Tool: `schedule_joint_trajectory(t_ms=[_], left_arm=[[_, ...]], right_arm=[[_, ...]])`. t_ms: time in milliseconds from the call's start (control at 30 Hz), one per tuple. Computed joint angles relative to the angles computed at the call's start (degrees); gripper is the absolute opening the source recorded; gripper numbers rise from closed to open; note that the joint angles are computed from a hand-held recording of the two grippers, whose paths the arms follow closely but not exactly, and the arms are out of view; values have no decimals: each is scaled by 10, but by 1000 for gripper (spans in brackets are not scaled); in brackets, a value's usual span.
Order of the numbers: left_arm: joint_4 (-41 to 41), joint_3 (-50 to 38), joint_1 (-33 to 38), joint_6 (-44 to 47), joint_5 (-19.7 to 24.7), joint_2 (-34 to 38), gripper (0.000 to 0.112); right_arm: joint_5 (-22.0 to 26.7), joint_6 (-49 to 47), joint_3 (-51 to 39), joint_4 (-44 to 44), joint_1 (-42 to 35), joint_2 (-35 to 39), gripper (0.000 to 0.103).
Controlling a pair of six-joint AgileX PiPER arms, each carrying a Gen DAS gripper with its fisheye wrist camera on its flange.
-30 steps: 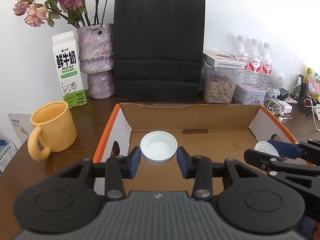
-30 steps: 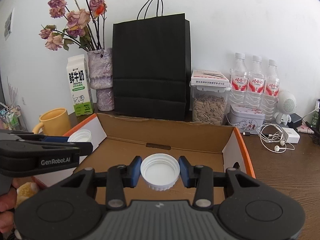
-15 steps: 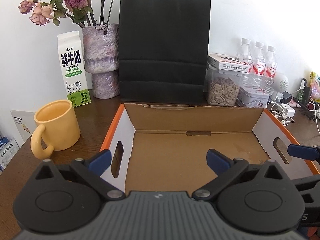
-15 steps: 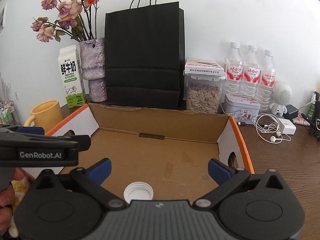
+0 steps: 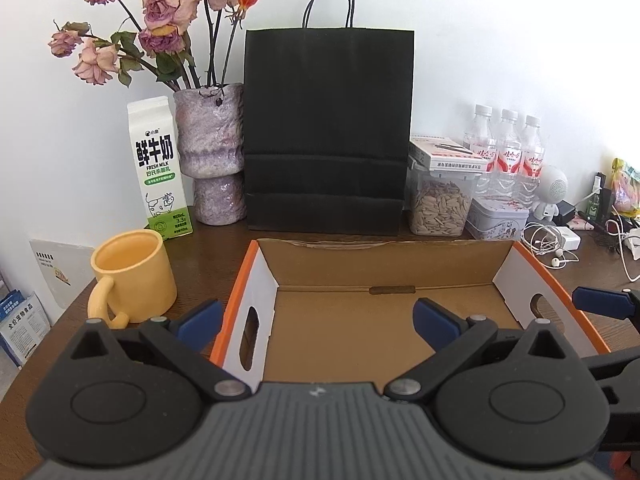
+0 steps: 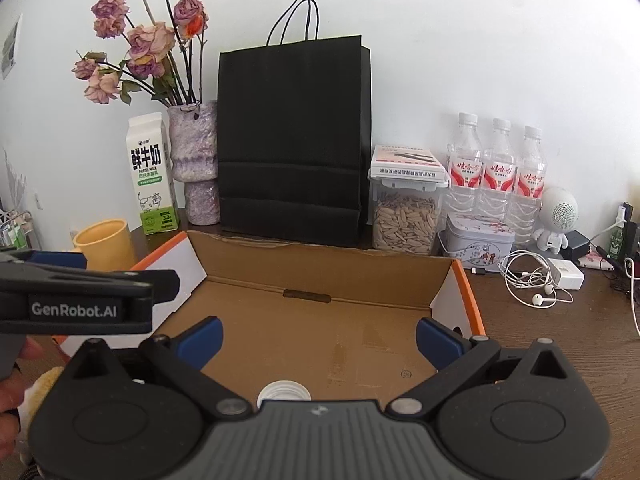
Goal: Organize objects
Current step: 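Withdraw the left gripper from the box back over the table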
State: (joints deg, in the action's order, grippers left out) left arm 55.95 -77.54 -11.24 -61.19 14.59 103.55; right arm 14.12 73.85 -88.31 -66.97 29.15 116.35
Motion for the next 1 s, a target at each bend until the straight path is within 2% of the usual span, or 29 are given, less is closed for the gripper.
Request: schedule_joint_trajectory(t_ms=[233, 500, 733, 1000], left_arm=[[36, 49, -13, -34, 14, -64, 103], [78, 128, -40, -78, 37, -158, 103], [85, 207, -65, -94, 60, -252, 103], [73, 305, -106, -102, 100, -374, 103]], right_arm=[[11, 99, 54, -98, 18, -51, 103], [44, 212, 147, -206, 50, -142, 103], [86, 262, 228, -247, 95, -221, 103], [155, 316, 332, -267, 176, -306, 103]])
